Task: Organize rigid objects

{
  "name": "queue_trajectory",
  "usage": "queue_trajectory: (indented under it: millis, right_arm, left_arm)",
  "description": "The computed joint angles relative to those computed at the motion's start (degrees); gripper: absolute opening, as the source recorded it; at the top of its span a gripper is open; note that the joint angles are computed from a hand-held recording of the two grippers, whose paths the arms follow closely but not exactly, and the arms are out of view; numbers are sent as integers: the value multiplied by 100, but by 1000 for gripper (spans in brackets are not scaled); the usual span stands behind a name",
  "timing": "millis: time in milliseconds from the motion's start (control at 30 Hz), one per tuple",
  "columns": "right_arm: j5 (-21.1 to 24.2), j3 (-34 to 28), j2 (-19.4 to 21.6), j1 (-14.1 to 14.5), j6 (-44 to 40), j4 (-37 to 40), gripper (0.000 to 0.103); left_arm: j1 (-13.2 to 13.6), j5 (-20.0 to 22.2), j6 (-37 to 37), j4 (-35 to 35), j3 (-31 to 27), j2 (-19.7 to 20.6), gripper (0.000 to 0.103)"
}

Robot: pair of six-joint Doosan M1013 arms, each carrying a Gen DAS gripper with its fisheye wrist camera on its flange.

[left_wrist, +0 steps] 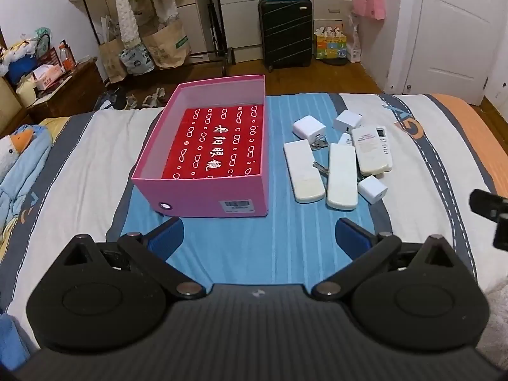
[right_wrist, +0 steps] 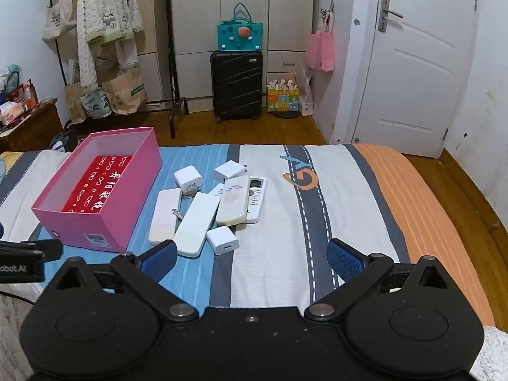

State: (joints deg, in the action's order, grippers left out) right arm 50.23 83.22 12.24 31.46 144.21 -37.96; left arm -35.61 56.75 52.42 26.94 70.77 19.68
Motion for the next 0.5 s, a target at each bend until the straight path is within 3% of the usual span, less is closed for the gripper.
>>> queue_trajectory:
  millis: [300, 500]
  right_arm:
    - [-115, 53, -54, 32, -33, -58, 102]
    - [-71, 10, -40, 32, -199, 22, 102]
  left_arm:
    - [14, -470, -144, 207, 295, -209, 103]
    - [8, -432, -354, 325, 279, -169, 103]
